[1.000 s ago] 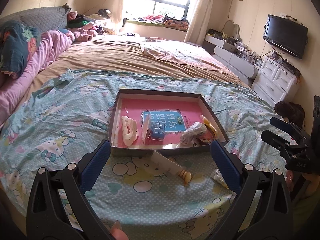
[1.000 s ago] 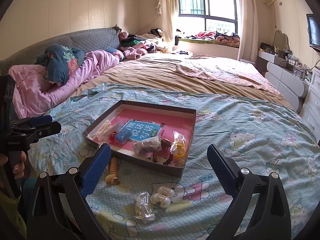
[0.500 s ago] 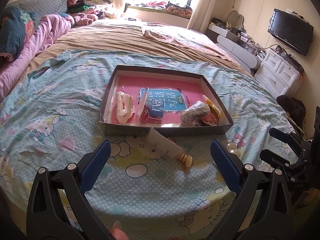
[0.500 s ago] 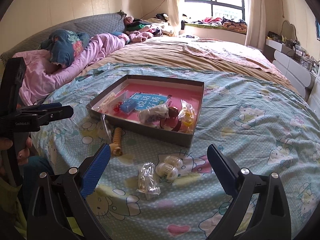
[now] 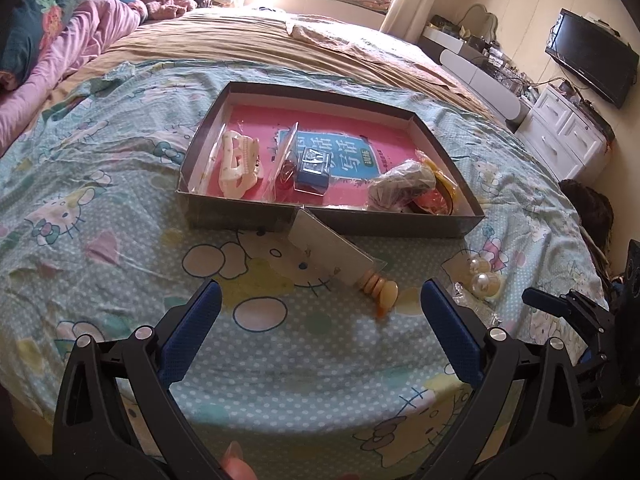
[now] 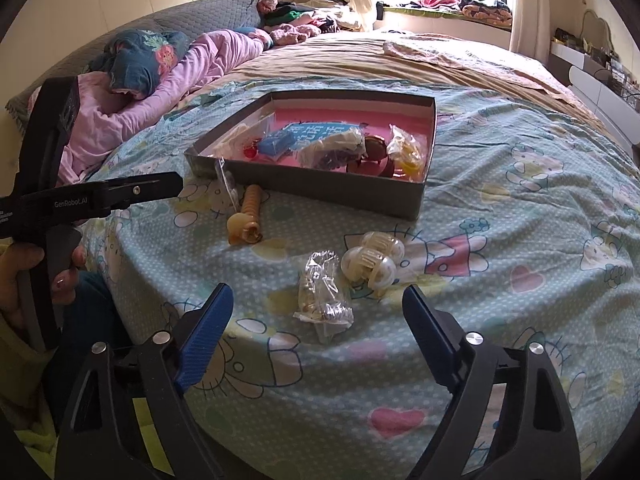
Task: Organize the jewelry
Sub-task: 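Withdraw both tools from the box toward the items on the sheet, then grasp the clear bag of gold jewelry with the right gripper while the left grasps a small clear packet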
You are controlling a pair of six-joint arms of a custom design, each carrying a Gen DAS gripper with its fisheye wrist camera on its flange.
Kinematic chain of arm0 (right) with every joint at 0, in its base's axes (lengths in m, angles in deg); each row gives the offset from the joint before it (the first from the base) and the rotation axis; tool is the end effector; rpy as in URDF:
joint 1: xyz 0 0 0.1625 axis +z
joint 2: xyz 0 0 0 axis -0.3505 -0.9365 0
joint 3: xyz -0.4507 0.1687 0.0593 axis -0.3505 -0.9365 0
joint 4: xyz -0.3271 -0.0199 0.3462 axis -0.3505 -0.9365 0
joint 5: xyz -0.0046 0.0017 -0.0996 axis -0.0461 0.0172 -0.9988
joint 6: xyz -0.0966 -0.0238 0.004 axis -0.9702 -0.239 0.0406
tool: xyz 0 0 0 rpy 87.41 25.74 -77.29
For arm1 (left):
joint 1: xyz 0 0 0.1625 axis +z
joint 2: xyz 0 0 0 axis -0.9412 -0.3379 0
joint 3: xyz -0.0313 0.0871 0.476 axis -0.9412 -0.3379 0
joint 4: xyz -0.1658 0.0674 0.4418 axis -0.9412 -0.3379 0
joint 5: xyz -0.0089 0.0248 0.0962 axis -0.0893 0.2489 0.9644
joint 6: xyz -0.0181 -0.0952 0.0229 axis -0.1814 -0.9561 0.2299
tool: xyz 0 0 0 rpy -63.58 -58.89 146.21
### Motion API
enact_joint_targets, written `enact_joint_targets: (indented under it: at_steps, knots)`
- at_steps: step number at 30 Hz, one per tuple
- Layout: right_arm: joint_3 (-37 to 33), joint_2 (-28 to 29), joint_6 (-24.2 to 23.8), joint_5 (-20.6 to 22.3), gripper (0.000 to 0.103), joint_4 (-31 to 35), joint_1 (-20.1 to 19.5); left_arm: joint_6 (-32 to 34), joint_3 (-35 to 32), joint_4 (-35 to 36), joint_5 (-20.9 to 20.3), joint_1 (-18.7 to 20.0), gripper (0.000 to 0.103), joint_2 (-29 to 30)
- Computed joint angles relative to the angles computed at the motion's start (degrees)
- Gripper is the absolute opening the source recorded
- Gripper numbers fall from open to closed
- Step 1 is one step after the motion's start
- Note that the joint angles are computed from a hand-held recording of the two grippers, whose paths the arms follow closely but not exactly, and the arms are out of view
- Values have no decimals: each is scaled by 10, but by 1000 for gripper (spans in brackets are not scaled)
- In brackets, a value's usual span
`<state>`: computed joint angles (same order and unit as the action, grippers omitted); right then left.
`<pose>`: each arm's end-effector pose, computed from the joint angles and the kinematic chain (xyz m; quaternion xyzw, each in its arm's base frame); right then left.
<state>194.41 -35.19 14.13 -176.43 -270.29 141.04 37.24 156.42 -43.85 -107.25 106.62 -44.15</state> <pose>0.2375 -0.2407 0.0206 0.2755 -0.9039 0.2425 0.2198 -0.0461 -0.2840 0.2292 0.1539 0.9159 -0.2869 0.2348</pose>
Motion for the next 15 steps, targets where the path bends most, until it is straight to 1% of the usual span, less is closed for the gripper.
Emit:
enact_joint_targets:
  at_steps: [1, 3, 4, 6, 10, 15]
  knots:
    - [0, 2, 0, 5, 75, 4, -5, 4, 1, -10, -4, 4, 93, 8]
    - [1, 5, 3, 16, 69, 8, -15, 11, 2, -31, -12, 14, 93, 23]
    - [2, 7, 2, 23, 64, 8, -21, 17, 2, -43, -17, 20, 93, 29]
    - [1, 11, 0, 30, 60, 7, -30, 26, 3, -64, -25, 31, 93, 40]
    - [-2, 22, -4, 41, 55, 1, -51, 45, 0, -113, -52, 62, 93, 64]
    - [-12, 43, -23, 45, 53, -18, -61, 60, -5, -178, -92, 104, 93, 96]
